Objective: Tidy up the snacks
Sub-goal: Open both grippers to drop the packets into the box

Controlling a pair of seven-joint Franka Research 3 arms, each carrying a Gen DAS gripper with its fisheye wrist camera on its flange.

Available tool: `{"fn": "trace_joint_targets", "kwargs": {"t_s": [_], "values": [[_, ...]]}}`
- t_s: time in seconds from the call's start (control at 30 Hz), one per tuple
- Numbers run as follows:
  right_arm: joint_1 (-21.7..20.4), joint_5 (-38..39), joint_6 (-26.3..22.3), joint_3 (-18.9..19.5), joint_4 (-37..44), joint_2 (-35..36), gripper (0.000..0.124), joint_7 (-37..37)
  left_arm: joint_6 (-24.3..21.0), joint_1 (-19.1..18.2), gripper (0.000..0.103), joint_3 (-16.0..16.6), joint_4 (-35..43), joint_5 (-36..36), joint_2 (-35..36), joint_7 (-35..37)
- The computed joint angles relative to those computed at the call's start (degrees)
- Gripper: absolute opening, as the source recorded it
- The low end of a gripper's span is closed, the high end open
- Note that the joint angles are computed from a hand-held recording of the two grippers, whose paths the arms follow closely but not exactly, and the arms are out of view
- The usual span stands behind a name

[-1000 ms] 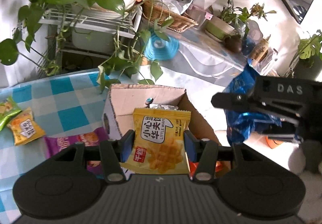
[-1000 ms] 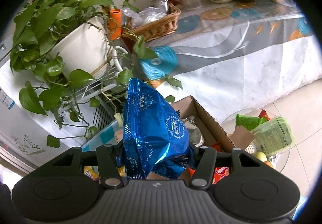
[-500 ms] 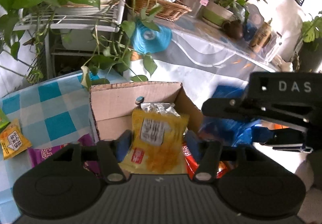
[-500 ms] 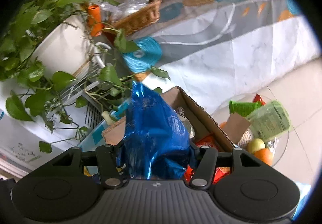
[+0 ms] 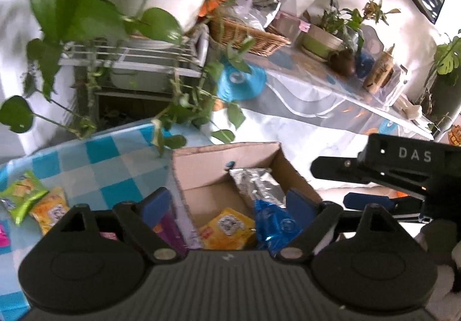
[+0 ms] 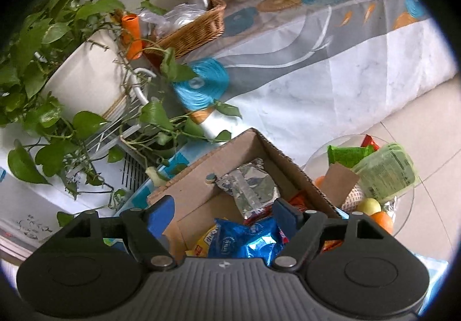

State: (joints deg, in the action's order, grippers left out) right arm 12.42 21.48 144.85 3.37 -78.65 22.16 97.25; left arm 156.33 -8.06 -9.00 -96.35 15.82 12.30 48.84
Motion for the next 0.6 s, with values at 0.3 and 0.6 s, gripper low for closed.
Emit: {"fn": "trace_joint_targets", "kwargs": {"t_s": [0.3,0.6], "values": [[0.49,0.8,0.54,1.43,0.91,0.6,0.084,-5.48,0.58,2.57,0.088,0.6,-6.49,-2.4,-5.58,1.31],[0.93,4.51,0.35,3.86,1.31,0.79,0.084,-15.71,0.45,5.28,0.088,1.91,-13.92,-3.79,-11.85,1.79]]}}
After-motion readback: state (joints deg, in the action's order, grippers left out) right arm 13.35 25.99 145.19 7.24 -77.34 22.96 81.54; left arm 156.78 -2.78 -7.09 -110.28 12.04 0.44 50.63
